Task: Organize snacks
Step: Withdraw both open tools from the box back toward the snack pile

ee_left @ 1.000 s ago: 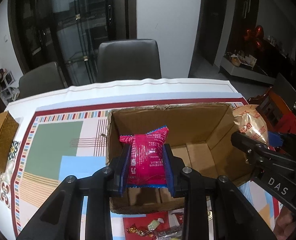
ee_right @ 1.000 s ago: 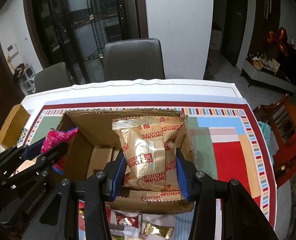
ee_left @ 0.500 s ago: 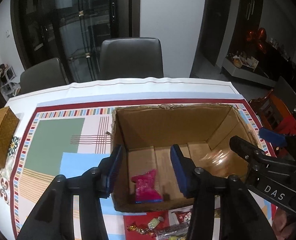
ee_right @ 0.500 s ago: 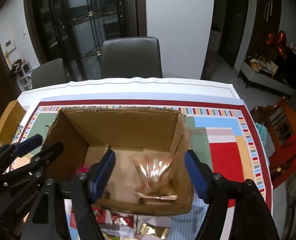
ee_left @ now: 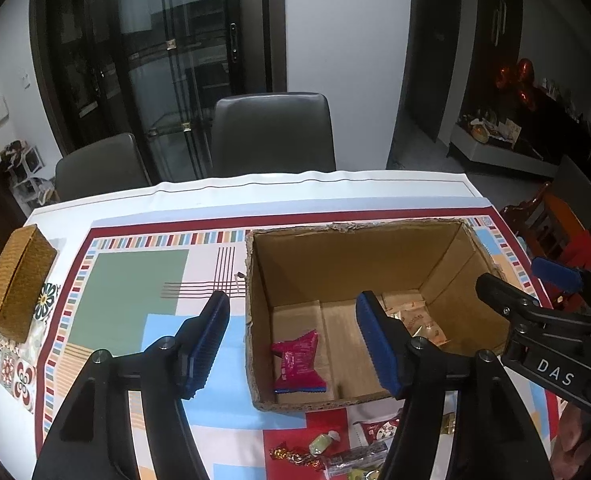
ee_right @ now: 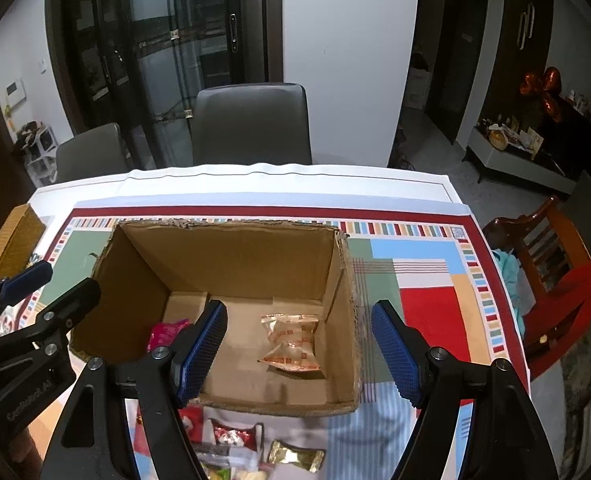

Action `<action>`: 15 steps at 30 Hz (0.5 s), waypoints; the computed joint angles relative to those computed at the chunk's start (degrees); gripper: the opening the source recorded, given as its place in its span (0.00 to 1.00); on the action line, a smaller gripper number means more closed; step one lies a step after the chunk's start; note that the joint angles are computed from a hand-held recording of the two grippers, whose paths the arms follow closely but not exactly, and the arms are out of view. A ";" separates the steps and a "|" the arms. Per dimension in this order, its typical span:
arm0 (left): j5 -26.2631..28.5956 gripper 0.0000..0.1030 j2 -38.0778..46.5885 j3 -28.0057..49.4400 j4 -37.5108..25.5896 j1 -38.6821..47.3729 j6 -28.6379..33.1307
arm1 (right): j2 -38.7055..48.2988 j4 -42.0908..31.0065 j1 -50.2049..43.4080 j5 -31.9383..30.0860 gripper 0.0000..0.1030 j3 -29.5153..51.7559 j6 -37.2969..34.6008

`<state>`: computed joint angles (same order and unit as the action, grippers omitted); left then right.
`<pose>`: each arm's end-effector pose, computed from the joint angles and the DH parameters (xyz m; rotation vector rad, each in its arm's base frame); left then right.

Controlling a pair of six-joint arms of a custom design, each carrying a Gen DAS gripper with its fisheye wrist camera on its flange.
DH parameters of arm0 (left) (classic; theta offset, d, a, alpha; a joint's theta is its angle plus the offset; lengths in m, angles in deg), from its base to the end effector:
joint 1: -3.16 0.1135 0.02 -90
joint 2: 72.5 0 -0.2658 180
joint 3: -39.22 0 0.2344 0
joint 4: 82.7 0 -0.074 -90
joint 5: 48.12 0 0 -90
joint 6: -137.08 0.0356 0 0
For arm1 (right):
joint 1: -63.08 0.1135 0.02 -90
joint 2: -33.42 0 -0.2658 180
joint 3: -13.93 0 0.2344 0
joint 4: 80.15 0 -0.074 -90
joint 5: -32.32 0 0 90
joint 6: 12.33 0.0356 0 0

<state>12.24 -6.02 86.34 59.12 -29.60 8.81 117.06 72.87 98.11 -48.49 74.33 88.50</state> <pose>0.1705 -0.0888 0.1910 -0.2987 2.3783 0.1106 0.2291 0.1536 0.2013 -0.4417 2.3984 0.1632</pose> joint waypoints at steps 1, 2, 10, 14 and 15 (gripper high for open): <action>0.06 0.63 -0.45 -0.06 -0.35 -0.04 -0.17 | -0.47 -0.16 0.01 -0.08 0.73 -0.17 0.09; -0.25 0.63 -0.63 -0.10 -0.76 -0.55 -0.75 | -0.79 -0.22 -0.03 -0.19 0.73 -0.31 0.11; -2.54 0.63 -1.44 0.45 -3.63 -3.27 -2.64 | -3.60 -1.01 0.39 0.30 0.73 -1.96 -0.14; -4.69 0.63 -2.21 0.81 -6.34 -6.59 -5.53 | -5.87 -1.67 0.11 0.15 0.73 -3.51 -0.16; -5.32 0.63 -2.22 1.00 -7.20 -7.62 -6.38 | -6.45 -1.78 0.01 0.07 0.73 -3.91 -0.17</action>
<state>6.93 -8.25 87.34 51.92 -37.22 2.43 110.61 71.09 98.13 -48.42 70.42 88.33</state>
